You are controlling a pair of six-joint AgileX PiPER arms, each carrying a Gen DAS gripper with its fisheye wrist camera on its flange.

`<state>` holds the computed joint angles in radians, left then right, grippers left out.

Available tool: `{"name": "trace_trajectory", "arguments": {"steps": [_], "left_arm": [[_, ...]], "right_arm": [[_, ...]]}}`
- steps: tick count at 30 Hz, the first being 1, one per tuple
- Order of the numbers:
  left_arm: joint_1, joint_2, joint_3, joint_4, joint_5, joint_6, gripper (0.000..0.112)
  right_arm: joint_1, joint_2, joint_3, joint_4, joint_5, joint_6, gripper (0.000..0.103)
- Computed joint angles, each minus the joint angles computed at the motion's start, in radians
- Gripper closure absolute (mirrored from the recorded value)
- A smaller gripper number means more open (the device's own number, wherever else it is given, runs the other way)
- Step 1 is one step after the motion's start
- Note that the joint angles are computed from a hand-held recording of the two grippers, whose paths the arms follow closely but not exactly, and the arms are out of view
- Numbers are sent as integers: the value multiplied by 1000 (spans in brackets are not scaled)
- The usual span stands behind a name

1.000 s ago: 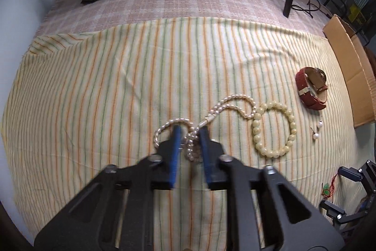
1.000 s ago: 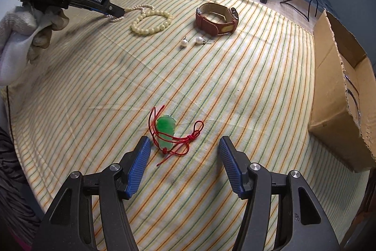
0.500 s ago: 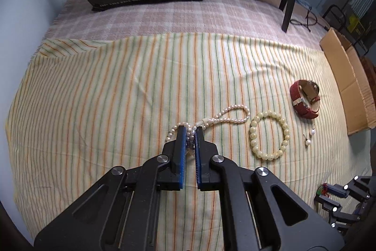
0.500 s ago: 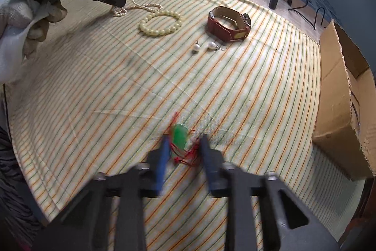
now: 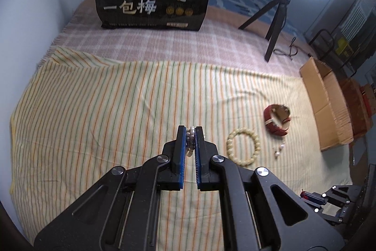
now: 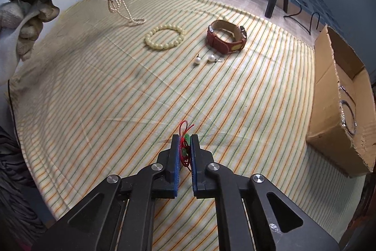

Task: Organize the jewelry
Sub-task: 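Carry the jade pendant and pearl necklace in both tools over the box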

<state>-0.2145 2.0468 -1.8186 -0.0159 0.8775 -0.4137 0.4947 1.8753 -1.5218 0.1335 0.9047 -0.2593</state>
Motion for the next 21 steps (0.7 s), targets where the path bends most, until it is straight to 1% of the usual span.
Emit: {"name": "trace_trajectory", "arguments": {"steps": [7,11,14,21], "left_arm": [[-10,-49,18,-15,-20,-1,108],[-34,-77,20,14,-34,-7,108],[-45,-96,22,-2,-45,4,108],[-98,-107,-11,-15,-41,24,108]], "right_arm": [[-35,-25,-15,38,2,-20,97],[-48,-47,-11,62,1,-22,97],[-58,-71,1,72,-2,-23,97],[-105,-113,3,109,-3,-45,97]]}}
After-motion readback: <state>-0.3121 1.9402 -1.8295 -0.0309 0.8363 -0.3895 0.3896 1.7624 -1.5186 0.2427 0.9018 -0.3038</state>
